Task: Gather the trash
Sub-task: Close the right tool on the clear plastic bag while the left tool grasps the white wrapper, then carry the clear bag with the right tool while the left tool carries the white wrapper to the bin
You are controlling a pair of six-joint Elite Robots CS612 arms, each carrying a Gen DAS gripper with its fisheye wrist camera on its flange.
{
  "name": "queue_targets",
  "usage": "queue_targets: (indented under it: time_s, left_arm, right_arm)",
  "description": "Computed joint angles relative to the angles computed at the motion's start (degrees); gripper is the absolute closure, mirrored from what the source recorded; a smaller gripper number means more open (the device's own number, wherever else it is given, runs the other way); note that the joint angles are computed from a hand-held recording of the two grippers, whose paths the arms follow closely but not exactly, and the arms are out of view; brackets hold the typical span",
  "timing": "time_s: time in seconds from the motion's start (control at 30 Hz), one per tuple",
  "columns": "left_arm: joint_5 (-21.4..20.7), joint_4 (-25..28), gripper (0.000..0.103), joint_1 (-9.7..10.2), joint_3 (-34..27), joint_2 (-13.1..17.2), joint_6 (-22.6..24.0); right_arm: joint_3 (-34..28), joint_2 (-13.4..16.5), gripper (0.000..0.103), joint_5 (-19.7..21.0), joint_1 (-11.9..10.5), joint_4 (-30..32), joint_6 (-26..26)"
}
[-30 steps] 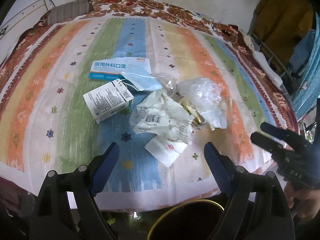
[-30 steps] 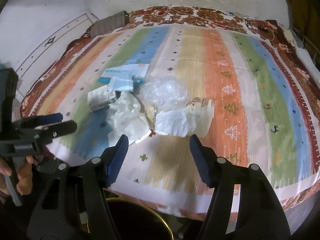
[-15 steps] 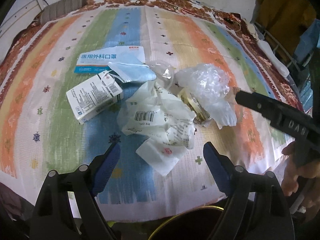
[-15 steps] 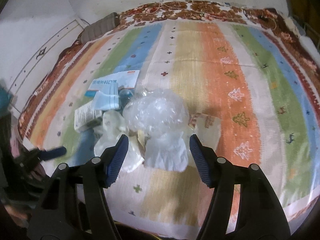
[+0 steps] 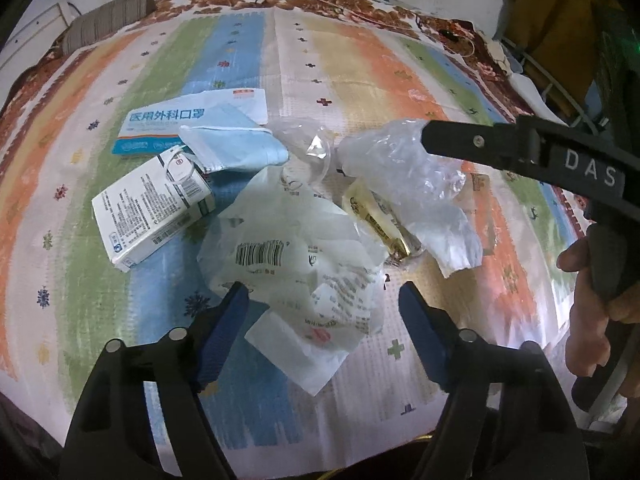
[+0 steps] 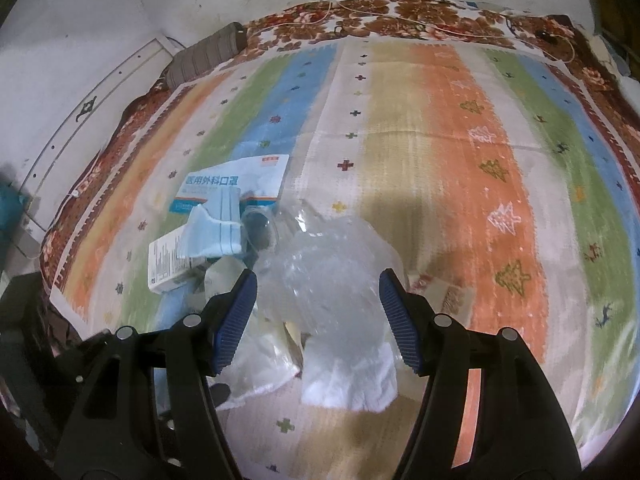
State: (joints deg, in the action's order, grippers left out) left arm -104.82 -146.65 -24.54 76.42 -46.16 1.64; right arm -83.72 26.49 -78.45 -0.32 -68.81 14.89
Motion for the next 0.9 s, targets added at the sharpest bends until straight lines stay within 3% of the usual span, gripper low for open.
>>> queue_targets:
  time_s: [0.07,0.13,0.23,0.27,0.37,0.47,0.9]
  left_arm:
    - [-1.3,1.5,0.037,0.13,-0.8,0.4,-0.3]
    - [-1.9,3.0,0.062,0.13,-1.6,0.8,-0.6]
    - [-2.8,5.0,0.092,0.23,-2.5,1.1,-0.6]
    - [-2.7,4.9,0.095,0.22,-2.4,1.0,-0.5]
    - [-1.5,3.8,0.100,0.13,-1.9,0.4,-0.3]
    - [0.2,4.7,0.101,0.19,-1.6,-0.2,-0.7]
    - [-6.0,2.1,0.102,3.53,-0.7,-2.8,-6.5]
  right_arm:
    - [0.7,-0.2,0.043,-0.4,0.2,0.0,-0.7]
    - [1.3,-0.3,0.043,-0.6,0.5,0.4,-1.0]
    - [1.9,-0.5,0.070,-0.2,0.6,1.4,-2.3]
    - [2.1,-0.6,0.079,-0.5,0.7,1.7,-2.6]
    - [1.9,-0.6,0.093,-1.1,0.7,2.1,-3.1]
    - [1.3,-0.4,0.099,-0.9,0.6,1.7,-2.8]
    - [-3.2,-1.0,0.101,-1.3,0.9,1.6,-3.2]
